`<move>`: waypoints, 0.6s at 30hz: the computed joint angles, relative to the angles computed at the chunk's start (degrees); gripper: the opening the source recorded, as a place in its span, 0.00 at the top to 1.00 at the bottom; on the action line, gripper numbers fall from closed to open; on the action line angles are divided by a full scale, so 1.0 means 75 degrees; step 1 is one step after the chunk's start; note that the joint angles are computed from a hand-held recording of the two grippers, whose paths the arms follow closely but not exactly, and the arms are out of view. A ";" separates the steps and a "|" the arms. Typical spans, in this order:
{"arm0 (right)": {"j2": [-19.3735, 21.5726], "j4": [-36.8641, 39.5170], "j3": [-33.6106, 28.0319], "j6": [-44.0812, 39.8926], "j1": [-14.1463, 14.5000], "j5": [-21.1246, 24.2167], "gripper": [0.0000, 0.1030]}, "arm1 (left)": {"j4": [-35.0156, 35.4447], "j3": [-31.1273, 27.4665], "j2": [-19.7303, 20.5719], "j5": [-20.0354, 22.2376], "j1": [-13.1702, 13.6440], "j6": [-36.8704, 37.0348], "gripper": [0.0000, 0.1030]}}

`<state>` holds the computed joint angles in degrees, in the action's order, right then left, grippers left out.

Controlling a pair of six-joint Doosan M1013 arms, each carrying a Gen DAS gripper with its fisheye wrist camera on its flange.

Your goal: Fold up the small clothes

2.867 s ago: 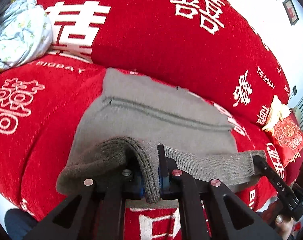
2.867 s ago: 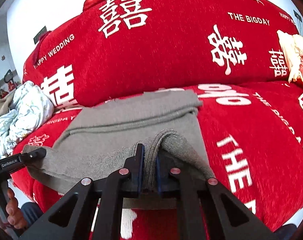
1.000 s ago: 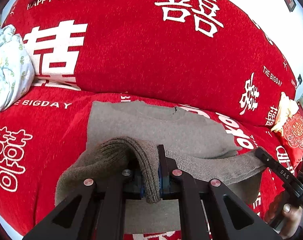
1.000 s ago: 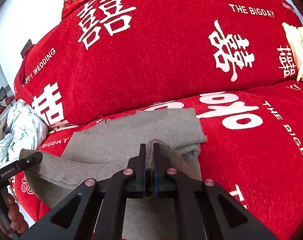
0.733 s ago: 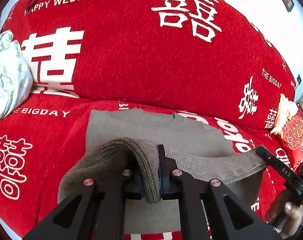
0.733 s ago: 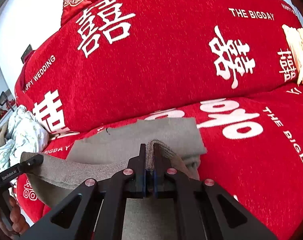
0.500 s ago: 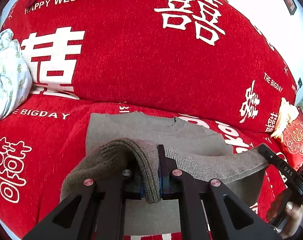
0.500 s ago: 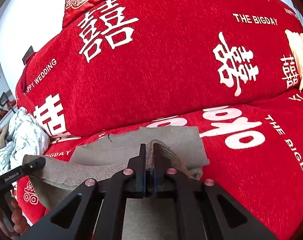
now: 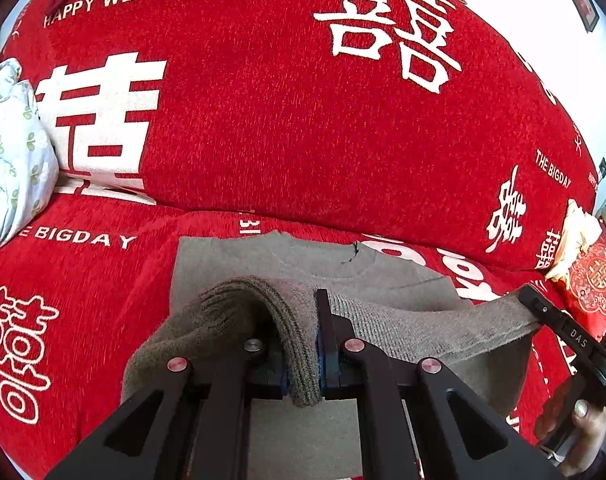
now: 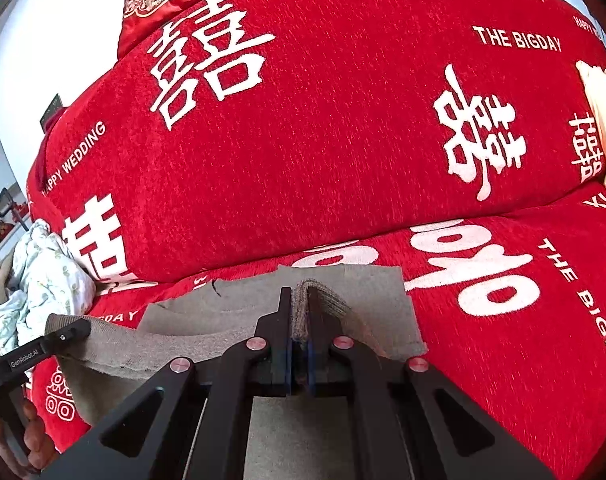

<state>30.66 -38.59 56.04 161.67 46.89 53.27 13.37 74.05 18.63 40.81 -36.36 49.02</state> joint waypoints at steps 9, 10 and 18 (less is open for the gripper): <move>0.0140 0.0093 -0.0220 -0.0154 -0.0119 0.0000 0.95 | -0.0153 -0.0331 0.0252 0.0114 0.0099 0.0251 0.90; 0.0178 0.0123 -0.0280 -0.0186 -0.0144 0.0019 0.95 | -0.0176 -0.0365 0.0278 0.0119 0.0108 0.0275 0.90; 0.0379 0.0311 -0.0558 -0.0453 -0.0296 0.0113 0.95 | -0.0337 -0.0621 0.0488 0.0188 0.0172 0.0475 0.90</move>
